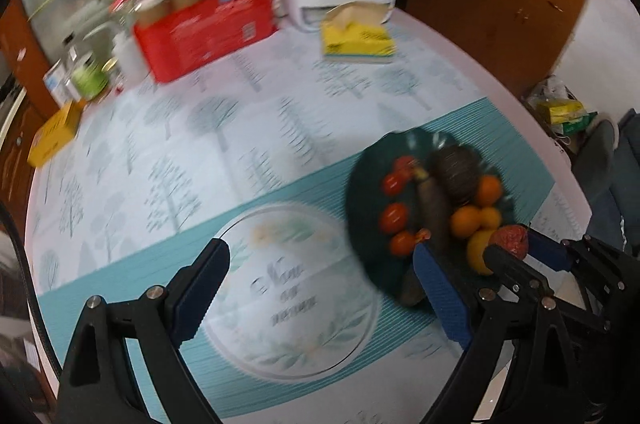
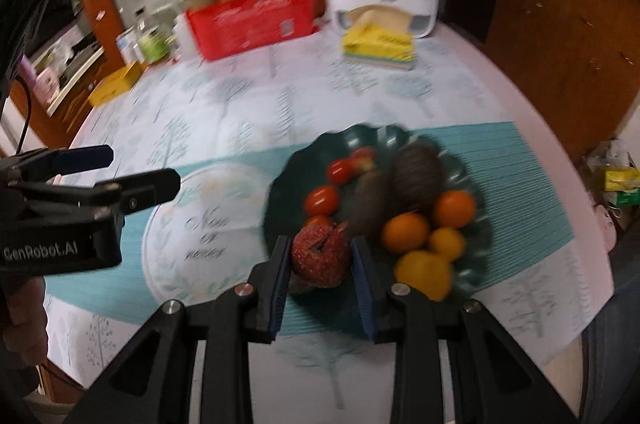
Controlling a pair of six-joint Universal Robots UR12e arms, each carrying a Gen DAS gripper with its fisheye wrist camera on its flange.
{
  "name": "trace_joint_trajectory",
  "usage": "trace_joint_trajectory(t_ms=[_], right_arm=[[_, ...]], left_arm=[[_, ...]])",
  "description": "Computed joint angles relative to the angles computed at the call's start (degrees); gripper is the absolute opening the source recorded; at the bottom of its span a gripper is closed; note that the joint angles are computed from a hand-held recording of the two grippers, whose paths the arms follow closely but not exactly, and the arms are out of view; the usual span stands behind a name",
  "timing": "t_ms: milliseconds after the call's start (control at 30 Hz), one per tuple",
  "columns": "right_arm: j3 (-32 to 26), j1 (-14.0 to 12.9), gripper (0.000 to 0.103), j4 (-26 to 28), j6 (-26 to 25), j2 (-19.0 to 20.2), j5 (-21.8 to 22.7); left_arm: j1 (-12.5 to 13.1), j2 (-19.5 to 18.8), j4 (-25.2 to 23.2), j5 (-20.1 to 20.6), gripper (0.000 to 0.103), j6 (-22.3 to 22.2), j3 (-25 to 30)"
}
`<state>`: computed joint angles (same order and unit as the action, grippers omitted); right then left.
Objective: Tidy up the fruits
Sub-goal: 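Carry the lychee with the right tool onto the green plate and release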
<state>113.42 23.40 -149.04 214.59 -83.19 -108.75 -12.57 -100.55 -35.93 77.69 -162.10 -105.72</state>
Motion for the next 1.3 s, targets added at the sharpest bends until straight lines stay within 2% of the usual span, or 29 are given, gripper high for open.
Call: trace_joint_trajectory(t_ms=[267,533,667,967,1300], right_arm=[[1.6,-4.5,0.031,-1.3,-3.7,-1.0,2.8],[2.2,-7.9,0.031,-0.8,-7.7,0.8,7.1],[2.0,-9.1,0.032,0.5,-9.9,1.4,10.9],[2.4,-9.9,0.039,0.1,-11.9,1.6,13.9],[1.4,-8.8,0.039,-0.1,-11.8,-0.5,12.5]], left_arm=[[-3.8,-3.2,0.2,2.0,0.094,-2.2,3.1],[-5.2,-5.7,-0.9,4.4,0.094,-5.9,4.5],[-5.3,-6.2,-1.8,5.0,0.094,-7.7,4.5],[-4.9,-5.6,-1.9,4.9,0.094,-9.3,3.5],[-2.7,-0.6,-0.5,4.6,0.095,-9.9,1.1]])
